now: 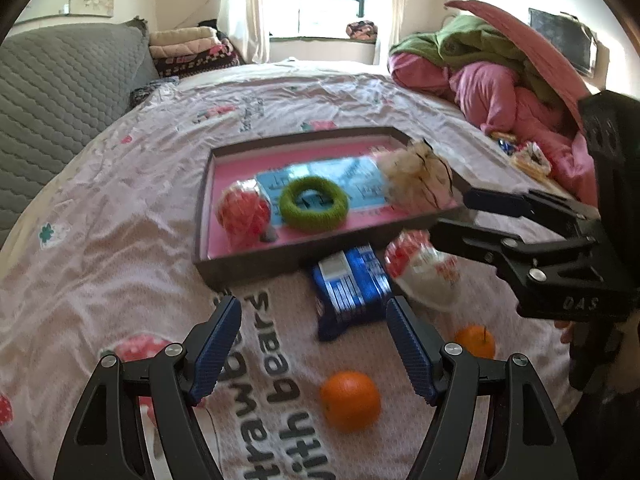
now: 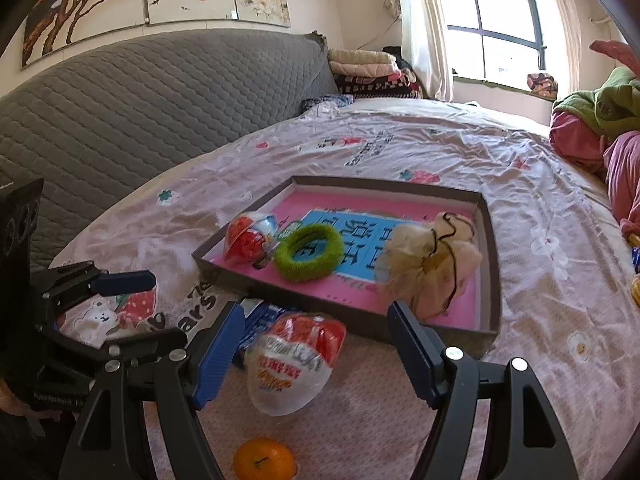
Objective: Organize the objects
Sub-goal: 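Move left gripper toward orange while right gripper approaches red-wrapped egg package, then close left gripper on orange while right gripper closes on red egg package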
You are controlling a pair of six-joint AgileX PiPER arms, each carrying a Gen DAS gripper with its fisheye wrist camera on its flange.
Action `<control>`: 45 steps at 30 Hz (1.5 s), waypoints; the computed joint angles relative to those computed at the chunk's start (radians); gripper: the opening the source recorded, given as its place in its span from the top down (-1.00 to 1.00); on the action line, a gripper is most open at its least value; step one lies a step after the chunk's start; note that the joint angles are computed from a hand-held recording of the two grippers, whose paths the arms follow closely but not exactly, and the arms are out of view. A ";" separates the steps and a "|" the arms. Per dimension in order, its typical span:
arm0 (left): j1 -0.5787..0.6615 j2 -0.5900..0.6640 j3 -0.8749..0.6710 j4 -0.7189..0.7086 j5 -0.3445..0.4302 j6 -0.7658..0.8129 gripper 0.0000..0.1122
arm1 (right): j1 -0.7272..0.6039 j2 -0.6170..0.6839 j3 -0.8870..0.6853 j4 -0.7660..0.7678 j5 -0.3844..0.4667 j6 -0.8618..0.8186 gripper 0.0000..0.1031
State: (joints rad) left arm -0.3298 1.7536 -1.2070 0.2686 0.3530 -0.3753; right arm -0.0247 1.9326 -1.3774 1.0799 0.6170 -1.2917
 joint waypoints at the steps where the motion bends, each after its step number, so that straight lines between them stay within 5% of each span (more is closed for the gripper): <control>1: -0.006 -0.001 0.008 0.018 0.004 -0.017 -0.36 | 0.004 0.001 0.002 -0.011 -0.002 0.009 -0.43; 23: -0.005 0.069 0.026 -0.196 0.017 0.184 -0.36 | 0.044 0.072 -0.031 -0.147 0.008 0.135 -0.43; 28: -0.013 0.081 0.026 -0.156 0.014 0.148 -0.36 | 0.051 0.087 -0.042 -0.165 0.023 0.136 -0.18; 38: 0.006 0.087 0.032 -0.283 -0.005 0.269 0.32 | 0.019 0.096 -0.050 -0.096 0.068 0.101 -0.14; 45: 0.018 0.077 0.043 -0.379 -0.023 0.348 0.34 | 0.021 0.042 0.004 -0.005 0.028 -0.026 -0.14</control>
